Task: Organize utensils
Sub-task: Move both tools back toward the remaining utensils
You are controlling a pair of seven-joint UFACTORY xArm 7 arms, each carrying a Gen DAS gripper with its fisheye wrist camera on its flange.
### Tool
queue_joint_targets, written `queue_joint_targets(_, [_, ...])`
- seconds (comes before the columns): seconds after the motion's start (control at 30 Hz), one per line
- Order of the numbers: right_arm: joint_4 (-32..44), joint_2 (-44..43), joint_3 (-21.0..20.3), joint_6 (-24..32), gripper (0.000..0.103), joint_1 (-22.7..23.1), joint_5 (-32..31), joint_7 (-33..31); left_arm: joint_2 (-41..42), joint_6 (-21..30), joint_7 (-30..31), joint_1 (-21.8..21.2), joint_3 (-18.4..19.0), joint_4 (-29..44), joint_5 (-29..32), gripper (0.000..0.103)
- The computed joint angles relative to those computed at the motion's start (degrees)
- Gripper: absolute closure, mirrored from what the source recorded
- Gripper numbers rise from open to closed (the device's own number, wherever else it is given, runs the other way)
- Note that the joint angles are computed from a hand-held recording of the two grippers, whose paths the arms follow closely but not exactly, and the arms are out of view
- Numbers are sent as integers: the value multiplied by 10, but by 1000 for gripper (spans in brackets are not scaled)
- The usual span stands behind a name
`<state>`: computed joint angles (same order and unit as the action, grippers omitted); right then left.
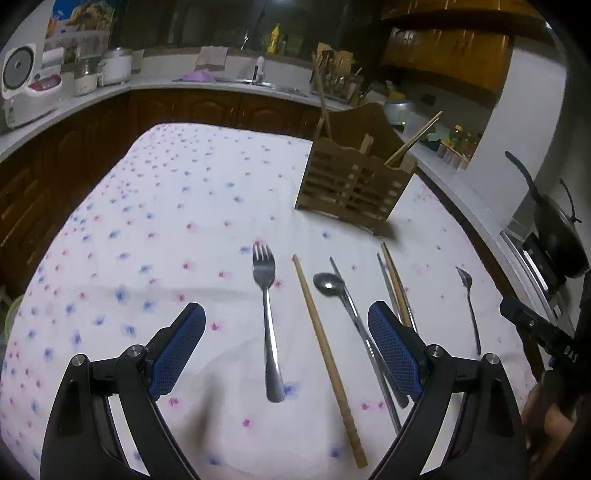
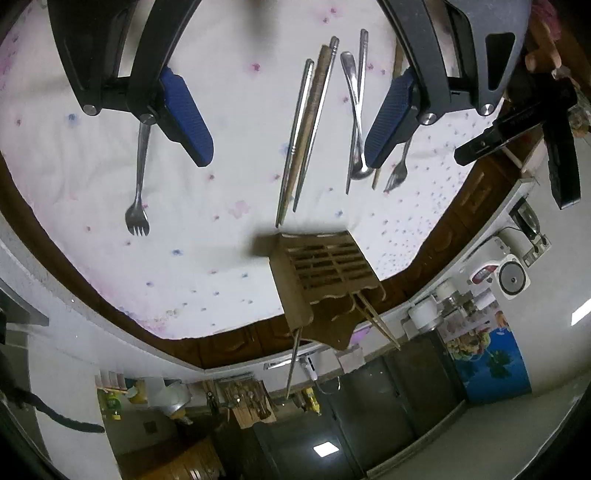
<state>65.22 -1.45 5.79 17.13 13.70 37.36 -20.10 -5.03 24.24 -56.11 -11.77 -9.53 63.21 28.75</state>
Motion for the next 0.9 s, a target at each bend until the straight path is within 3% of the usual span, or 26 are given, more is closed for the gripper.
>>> queue_joint_targets(0.37, [28,30,7,16,17,-7,-40,20,34,11,73,-16,9,29,-63,13])
queue_joint_targets(0.57, [67,67,15,36,20,-18,-68,32,83,31,167,-32,16,80,-132,33])
queue_joint_targets(0.67, [101,95,18,57,30,-22,-96,48,112,47,178,-39,24,112,-133,44])
queue_joint_targets(0.83, [193,168,21,108,60,-27,-154,88,174,104,247,-44,29,188,-189,67])
queue_joint_targets(0.9, [236,201,24,130,69,-30,-169,97,192,122,260,-48,33,212,-198,70])
